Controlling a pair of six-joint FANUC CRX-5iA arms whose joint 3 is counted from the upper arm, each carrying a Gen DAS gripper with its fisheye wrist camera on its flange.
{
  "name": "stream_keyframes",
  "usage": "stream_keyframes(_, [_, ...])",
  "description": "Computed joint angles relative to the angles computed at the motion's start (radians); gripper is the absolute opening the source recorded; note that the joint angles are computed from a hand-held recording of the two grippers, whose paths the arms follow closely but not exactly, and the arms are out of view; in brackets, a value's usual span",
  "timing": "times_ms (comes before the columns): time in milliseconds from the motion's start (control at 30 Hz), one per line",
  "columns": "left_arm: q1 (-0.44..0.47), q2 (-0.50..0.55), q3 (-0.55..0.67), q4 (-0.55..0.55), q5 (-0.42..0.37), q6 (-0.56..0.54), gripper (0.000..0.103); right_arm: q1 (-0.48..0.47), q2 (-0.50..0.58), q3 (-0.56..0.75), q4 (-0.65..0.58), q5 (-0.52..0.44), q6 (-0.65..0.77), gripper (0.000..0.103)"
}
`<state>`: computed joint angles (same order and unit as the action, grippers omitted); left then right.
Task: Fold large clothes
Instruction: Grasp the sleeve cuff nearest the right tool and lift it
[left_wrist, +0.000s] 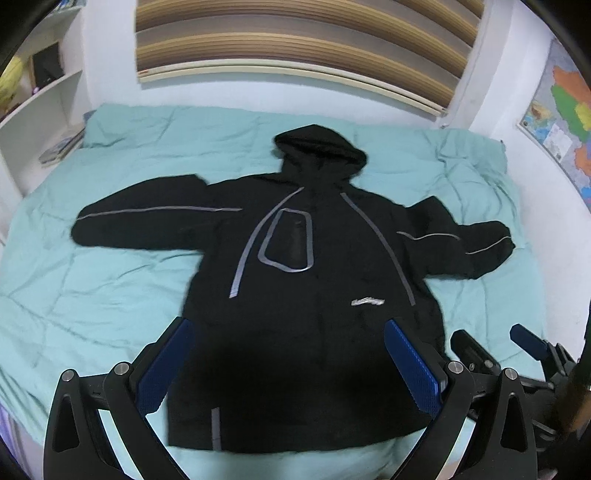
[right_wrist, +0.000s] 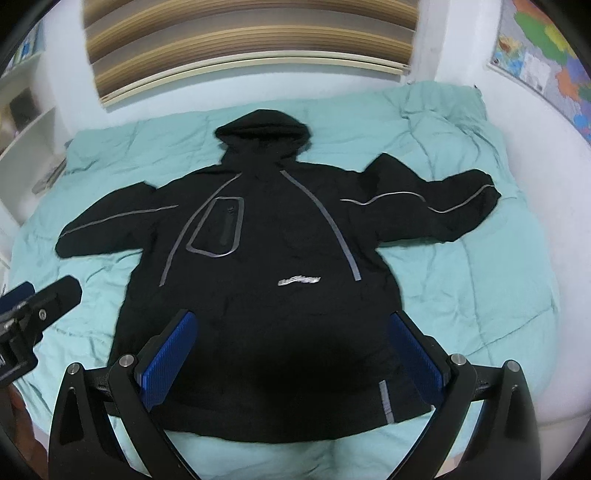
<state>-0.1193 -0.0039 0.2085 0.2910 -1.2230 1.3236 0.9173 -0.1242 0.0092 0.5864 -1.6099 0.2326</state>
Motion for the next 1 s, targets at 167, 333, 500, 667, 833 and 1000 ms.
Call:
stream_keyframes(167, [-0.147, 0.056, 0.061, -0.09, 0.041, 0.141, 0.103, -0.13, -0.1, -0.086, -0.001, 0.036, 0.075, 0.103])
stream_keyframes(333, [-0.26, 0.18, 0.171, -0.099, -0.002, 0.25, 0.103, -0.336, -0.186, -0.161, -0.025, 0.151, 0.193, 0.103])
stream_keyframes(500, [-0.355, 0.301, 0.303, -0.156, -0.01, 0.324, 0.103, -0.633, -0.209, -0.212, -0.088, 0.312, 0.342, 0.103])
stream_keyframes(667, [-0.447, 0.413, 0.46, -0.258, 0.003, 0.371, 0.103, -0.951, -0.174, -0.251, -0.166, 0.557, 0.473, 0.098])
stream_keyframes(833, [-0.495, 0.553, 0.64, -0.279, -0.088, 0.392, 0.103, -1.192, -0.064, -0.199, -0.271, 0.703, 0.565, 0.093])
stream_keyframes(1000, [-0.53, 0.71, 0.847, -0.289, -0.219, 0.387, 0.103, -1.338, 0.058, -0.095, -0.42, 0.755, 0.691, 0.093])
